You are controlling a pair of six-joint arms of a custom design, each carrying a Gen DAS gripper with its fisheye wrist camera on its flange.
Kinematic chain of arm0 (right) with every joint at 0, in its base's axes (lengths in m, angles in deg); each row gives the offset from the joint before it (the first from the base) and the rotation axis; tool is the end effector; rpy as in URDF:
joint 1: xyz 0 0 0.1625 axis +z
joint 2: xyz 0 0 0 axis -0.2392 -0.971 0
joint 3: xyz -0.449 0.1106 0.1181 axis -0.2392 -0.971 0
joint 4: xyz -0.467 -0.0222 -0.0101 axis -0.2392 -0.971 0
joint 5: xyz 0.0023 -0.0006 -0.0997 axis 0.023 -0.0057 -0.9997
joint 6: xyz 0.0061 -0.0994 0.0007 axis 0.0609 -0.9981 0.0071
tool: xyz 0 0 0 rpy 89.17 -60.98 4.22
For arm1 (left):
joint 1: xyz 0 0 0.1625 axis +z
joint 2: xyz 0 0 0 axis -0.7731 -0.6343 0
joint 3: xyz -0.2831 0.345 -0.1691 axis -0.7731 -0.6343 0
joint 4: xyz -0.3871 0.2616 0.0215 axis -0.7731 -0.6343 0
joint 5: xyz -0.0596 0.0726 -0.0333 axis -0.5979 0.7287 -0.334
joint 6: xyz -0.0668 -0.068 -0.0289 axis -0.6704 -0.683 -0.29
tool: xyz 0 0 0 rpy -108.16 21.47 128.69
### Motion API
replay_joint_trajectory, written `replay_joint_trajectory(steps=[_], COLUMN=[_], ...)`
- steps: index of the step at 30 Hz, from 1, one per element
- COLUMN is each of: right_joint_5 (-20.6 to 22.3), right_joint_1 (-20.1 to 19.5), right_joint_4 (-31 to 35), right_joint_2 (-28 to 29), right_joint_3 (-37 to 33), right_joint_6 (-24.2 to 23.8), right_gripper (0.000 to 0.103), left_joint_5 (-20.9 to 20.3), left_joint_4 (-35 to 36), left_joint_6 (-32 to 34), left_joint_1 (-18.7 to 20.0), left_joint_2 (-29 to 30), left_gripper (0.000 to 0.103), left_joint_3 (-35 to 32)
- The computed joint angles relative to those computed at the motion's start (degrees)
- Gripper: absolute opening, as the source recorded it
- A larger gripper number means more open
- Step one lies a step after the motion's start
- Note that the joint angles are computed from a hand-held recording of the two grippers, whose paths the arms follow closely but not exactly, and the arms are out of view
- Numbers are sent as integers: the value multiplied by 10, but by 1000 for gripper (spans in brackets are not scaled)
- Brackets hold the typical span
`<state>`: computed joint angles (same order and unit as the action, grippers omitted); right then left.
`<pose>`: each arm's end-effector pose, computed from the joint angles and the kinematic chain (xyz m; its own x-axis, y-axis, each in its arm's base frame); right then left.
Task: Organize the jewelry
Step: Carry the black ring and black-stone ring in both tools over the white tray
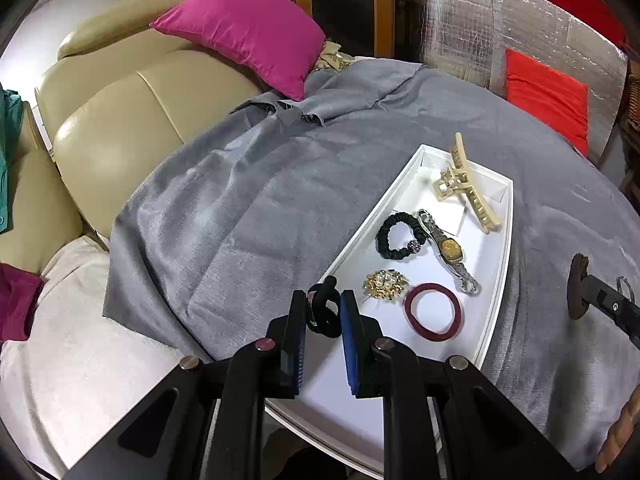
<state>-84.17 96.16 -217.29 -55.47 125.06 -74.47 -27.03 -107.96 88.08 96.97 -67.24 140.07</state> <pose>0.0525 -0.4593 0.2158 -0.9364 0.1455 0.3193 -0.1706 0.6064 -0.7766 -0.2642 -0.5721 0.0462 -0.6410 0.3516 -0.6823 0.6664 0.6959 -0.2675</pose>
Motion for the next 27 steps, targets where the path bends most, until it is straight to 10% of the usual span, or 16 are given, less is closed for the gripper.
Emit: replay_joint_trajectory(steps=[27], right_joint_5=[-2], right_joint_1=[12], right_joint_4=[-2], right_joint_2=[18], right_joint_3=[-8], right_joint_6=[-19], right_gripper=[10], left_joint_5=[11], left_joint_4=[20], left_joint_6=[-9], left_joint_1=[7], left_joint_2=[4], left_gripper=[17], left_joint_3=[-8])
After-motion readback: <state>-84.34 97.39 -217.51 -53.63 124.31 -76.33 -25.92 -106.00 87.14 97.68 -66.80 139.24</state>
